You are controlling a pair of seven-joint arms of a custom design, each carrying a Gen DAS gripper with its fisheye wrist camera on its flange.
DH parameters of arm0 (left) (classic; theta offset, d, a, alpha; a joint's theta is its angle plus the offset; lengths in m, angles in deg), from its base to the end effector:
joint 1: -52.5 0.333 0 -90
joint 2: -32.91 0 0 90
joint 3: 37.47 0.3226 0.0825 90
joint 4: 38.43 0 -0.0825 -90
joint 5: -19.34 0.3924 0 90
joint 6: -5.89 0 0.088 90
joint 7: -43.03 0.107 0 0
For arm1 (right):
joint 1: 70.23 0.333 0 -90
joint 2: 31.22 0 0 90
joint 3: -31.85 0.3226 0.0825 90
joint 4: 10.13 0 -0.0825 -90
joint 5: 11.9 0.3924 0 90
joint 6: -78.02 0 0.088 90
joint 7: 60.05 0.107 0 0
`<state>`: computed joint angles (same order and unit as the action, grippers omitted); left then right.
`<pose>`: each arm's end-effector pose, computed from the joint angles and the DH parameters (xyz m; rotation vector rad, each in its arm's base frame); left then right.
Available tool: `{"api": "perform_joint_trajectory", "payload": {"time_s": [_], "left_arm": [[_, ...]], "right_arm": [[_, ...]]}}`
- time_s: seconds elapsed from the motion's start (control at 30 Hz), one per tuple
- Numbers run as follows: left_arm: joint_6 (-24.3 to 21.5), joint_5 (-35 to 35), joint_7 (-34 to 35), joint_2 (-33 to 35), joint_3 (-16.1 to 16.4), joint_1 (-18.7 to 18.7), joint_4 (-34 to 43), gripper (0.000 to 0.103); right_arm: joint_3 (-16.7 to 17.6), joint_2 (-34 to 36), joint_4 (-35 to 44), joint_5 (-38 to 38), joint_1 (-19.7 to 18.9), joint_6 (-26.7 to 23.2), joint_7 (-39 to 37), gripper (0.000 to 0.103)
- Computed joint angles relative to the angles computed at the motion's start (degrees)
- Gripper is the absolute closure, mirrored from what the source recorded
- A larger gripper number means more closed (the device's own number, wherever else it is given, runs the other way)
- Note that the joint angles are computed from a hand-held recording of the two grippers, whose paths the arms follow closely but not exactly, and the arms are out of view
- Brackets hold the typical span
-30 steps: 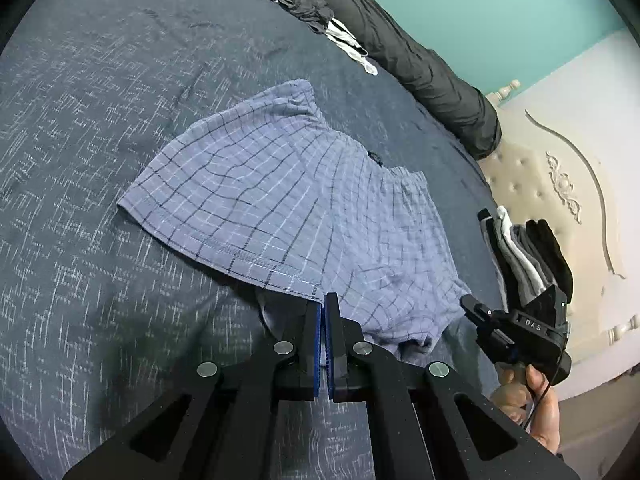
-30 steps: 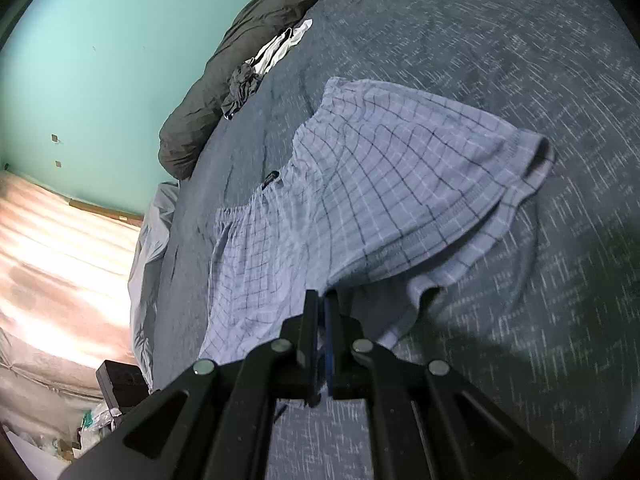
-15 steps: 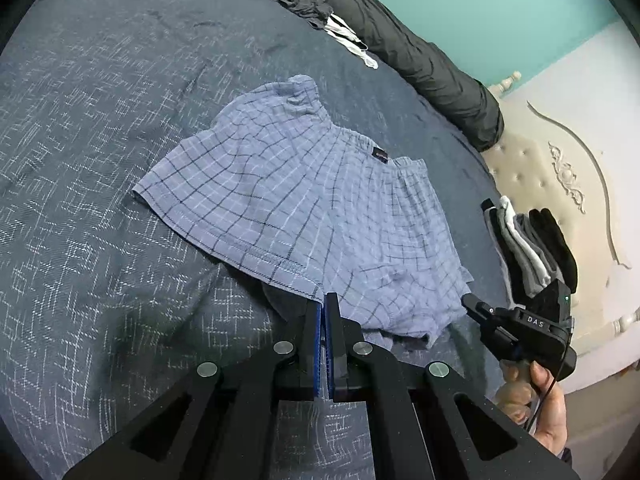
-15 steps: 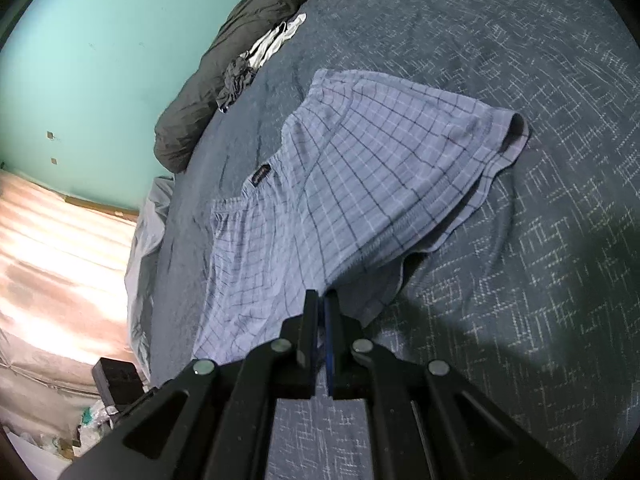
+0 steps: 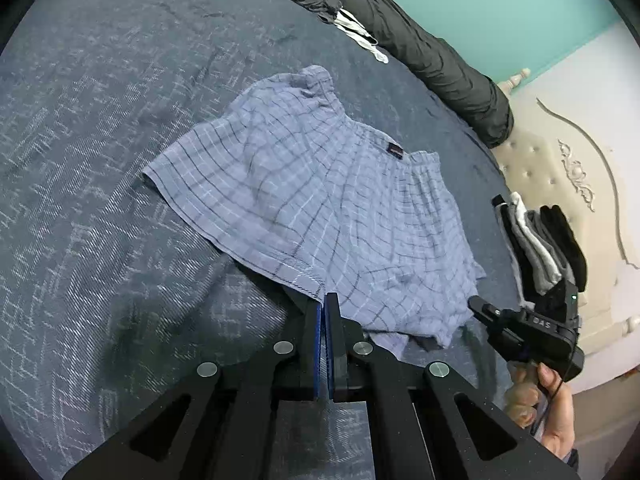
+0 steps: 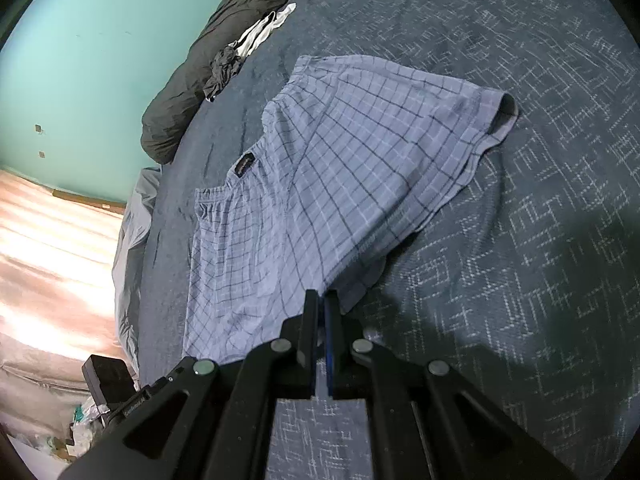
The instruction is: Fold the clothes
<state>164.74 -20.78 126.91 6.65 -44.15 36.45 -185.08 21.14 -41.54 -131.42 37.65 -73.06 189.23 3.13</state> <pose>0.4173 -0.1477 0.4936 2.3121 -1.7491 1.1630 0.5134 -0.0752 0.5174 -1.5769 1.7396 0.4437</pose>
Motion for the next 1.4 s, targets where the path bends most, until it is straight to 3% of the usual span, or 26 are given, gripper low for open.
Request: {"api": "perform_joint_trajectory", "payload": {"time_s": [0.17, 0.3, 0.33, 0.47, 0.57, 0.77, 1.03, 1.4], "left_arm": [[-0.05, 5.91, -5.46, -2.26, -2.07, 4.53, -0.89, 0.1], [1.39, 9.57, -7.08, -2.95, -1.43, 6.68, -0.34, 0.083], [1.8, 10.03, -6.76, -2.06, -0.87, 6.86, 0.51, 0.078], [0.76, 11.59, -1.94, 5.48, 1.47, 6.75, 7.77, 0.075], [-2.01, 11.38, 2.94, 13.15, 2.27, 7.13, 15.9, 0.074], [-7.78, 11.01, 6.73, 26.19, 0.64, 10.52, 31.06, 0.074], [-13.21, 12.79, 8.52, 35.53, -1.57, 13.16, 43.02, 0.069], [-15.15, 11.8, 9.39, 39.8, -2.93, 13.91, 46.67, 0.069]], "right_arm": [[0.11, 0.61, 1.0, -2.15, -0.74, 1.24, 1.77, 0.096], [-0.58, 0.37, 2.42, -3.47, -1.63, 4.28, 1.64, 0.083], [-0.85, 0.78, 3.21, -3.19, -1.74, 4.84, 0.92, 0.081], [-0.97, 4.32, 7.88, -1.86, -2.19, 5.86, -1.97, 0.077], [0.58, 9.66, 14.35, -2.64, -2.41, 4.03, -4.65, 0.077], [5.81, 22.23, 31.14, -4.22, -4.13, 1.17, -5.86, 0.07], [12.26, 35.67, 50.17, -12.48, -5.06, -2.36, -5.28, 0.061], [15.85, 41.91, 57.21, -17.41, -5.76, -3.23, -4.93, 0.058]]}}
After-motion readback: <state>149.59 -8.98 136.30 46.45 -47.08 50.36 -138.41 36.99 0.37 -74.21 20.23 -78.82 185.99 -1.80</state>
